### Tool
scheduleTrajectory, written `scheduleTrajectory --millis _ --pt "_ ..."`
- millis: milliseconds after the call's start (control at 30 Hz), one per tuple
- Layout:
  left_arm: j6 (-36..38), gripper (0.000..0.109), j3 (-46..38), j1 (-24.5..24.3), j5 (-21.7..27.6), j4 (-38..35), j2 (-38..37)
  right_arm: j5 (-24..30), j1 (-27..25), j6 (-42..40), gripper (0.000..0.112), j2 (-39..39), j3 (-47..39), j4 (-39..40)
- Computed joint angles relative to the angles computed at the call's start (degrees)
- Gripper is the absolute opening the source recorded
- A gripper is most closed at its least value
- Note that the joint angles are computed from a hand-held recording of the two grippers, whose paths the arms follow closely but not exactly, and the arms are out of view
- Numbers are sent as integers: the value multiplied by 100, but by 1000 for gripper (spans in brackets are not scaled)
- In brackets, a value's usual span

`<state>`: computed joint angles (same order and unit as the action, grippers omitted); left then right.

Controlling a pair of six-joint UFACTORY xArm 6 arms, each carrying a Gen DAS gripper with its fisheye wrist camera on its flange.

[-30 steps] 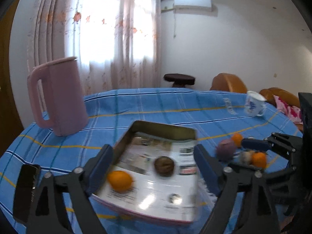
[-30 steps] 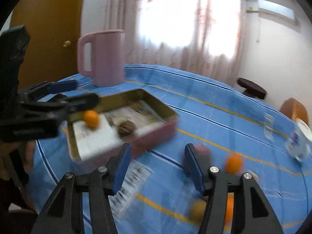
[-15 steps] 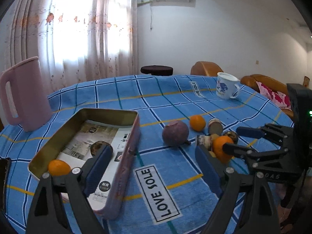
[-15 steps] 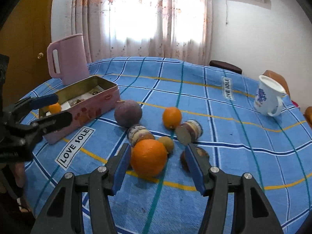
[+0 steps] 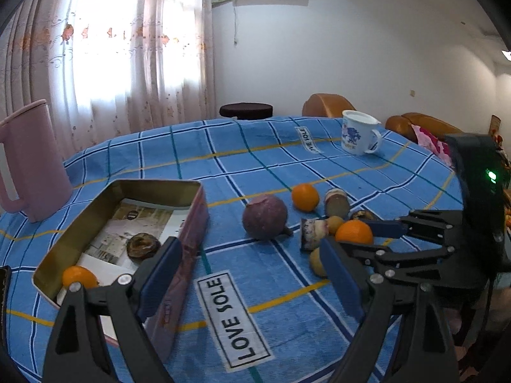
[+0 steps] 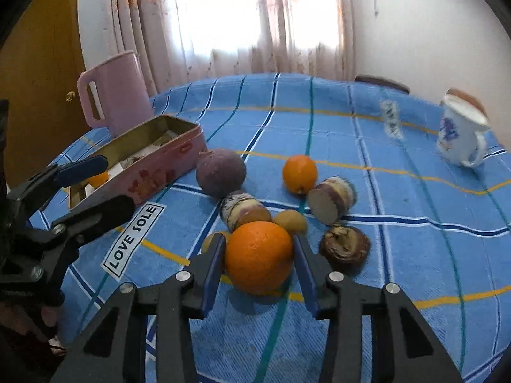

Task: Organize fruits
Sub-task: 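Move both open grippers back to the fruit pile, then grasp a kiwi with the left gripper while the right gripper grasps a large orange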

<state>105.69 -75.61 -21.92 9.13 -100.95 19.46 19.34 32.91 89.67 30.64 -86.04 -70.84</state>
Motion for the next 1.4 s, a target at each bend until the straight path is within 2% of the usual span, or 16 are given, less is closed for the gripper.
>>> scheduleTrajectory --millis 67,167,267,400,567,600,700,733,833,933,1167,1400 --pt "-116 90 4 -75 -24 181 15 423 112 795 44 -283 253 -748" --pt "-746 88 27 -214 -51 922 73 740 202 1288 44 -583 582 -1182" --pt "-1441 80 20 -347 -68 1733 169 1066 284 1516 44 -809 858 -1382" --pt "-3150 61 -73 -346 368 3471 379 1160 263 1759 44 -915 1018 -1588" --pt "-4489 42 -349 -282 904 4831 643 1100 197 2032 44 -902 1056 -1819" --pt "-4673 36 -397 -274 977 5018 688 1084 190 2080 44 -892 1063 -1863" --pt "-4954 35 -462 -247 1100 5300 746 1080 194 2225 44 -878 1079 -2017" --pt "-5032 29 -495 -229 1162 5364 768 1066 188 2229 44 -870 1070 -2037" --pt "-4830 27 -482 -197 1254 5110 730 1099 190 2412 44 -886 1106 -2199" --pt "-4372 27 -358 -232 1114 4659 617 1207 252 2576 44 -920 1155 -2422" --pt "-2465 27 -72 -336 584 2584 267 1509 397 2989 44 -1034 1310 -2897" --pt "-1113 27 -70 -351 432 1100 128 1769 492 3318 44 -1126 1436 -3231"
